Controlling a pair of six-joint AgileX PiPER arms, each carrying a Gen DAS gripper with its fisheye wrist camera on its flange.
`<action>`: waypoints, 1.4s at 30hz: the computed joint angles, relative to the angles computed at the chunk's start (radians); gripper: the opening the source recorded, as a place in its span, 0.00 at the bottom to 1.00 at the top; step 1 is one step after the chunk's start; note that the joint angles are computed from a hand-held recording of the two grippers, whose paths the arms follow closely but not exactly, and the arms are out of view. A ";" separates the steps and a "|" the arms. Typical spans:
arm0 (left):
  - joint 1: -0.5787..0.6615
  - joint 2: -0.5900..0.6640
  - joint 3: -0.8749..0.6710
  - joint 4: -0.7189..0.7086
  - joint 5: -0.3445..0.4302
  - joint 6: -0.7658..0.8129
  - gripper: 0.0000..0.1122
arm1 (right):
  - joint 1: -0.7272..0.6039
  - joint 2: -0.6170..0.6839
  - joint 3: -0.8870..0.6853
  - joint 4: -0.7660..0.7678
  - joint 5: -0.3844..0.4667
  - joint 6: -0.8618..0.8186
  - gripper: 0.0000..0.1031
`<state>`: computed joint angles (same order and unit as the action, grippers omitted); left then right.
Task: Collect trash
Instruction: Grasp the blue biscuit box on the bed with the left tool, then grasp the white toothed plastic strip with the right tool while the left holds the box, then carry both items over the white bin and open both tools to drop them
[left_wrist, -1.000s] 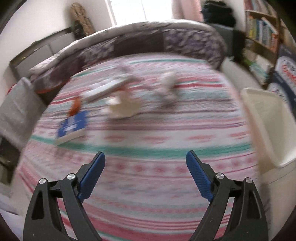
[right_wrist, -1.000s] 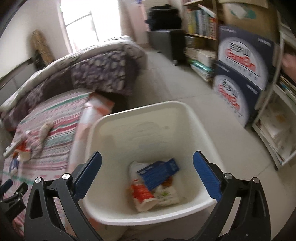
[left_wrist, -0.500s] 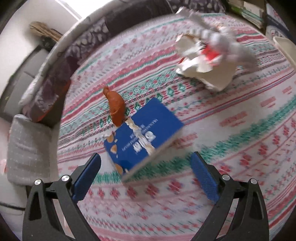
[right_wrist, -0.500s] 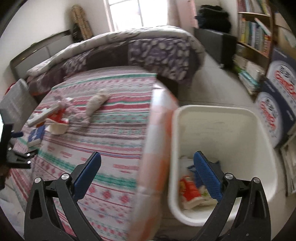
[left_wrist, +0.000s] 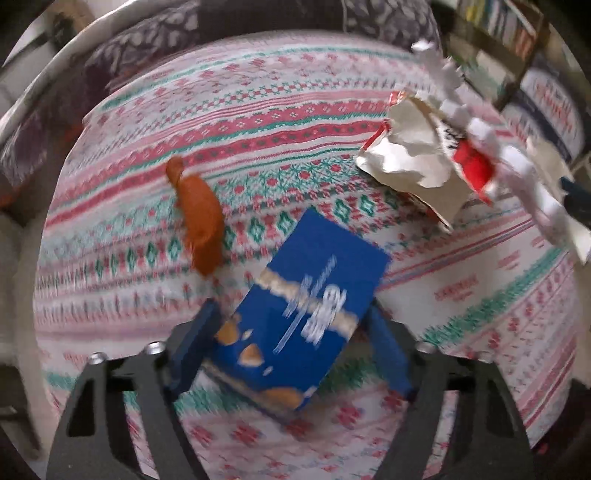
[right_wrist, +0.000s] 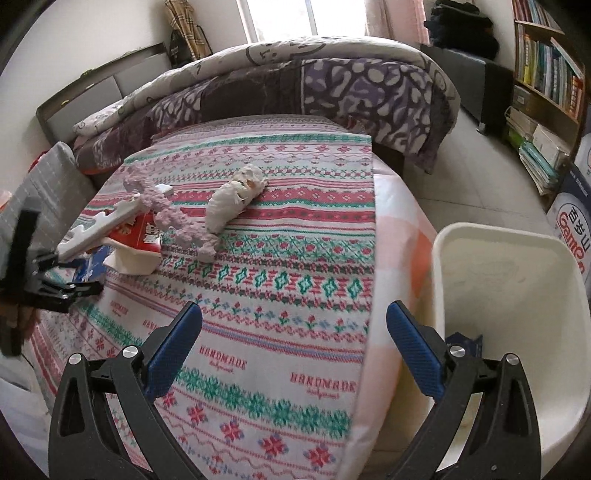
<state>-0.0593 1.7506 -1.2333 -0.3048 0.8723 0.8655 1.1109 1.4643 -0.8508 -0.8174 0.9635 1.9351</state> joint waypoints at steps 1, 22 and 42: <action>0.025 -0.026 0.040 -0.039 -0.010 0.027 0.58 | -0.015 0.003 0.001 -0.006 -0.022 -0.004 0.93; 0.345 -0.471 0.602 -0.458 -0.104 0.286 0.52 | -0.221 0.368 -0.360 0.077 -0.207 -0.605 0.75; 0.423 -0.638 0.732 -0.561 -0.166 0.121 0.52 | -0.053 0.177 -0.189 -0.075 -0.202 -0.185 0.09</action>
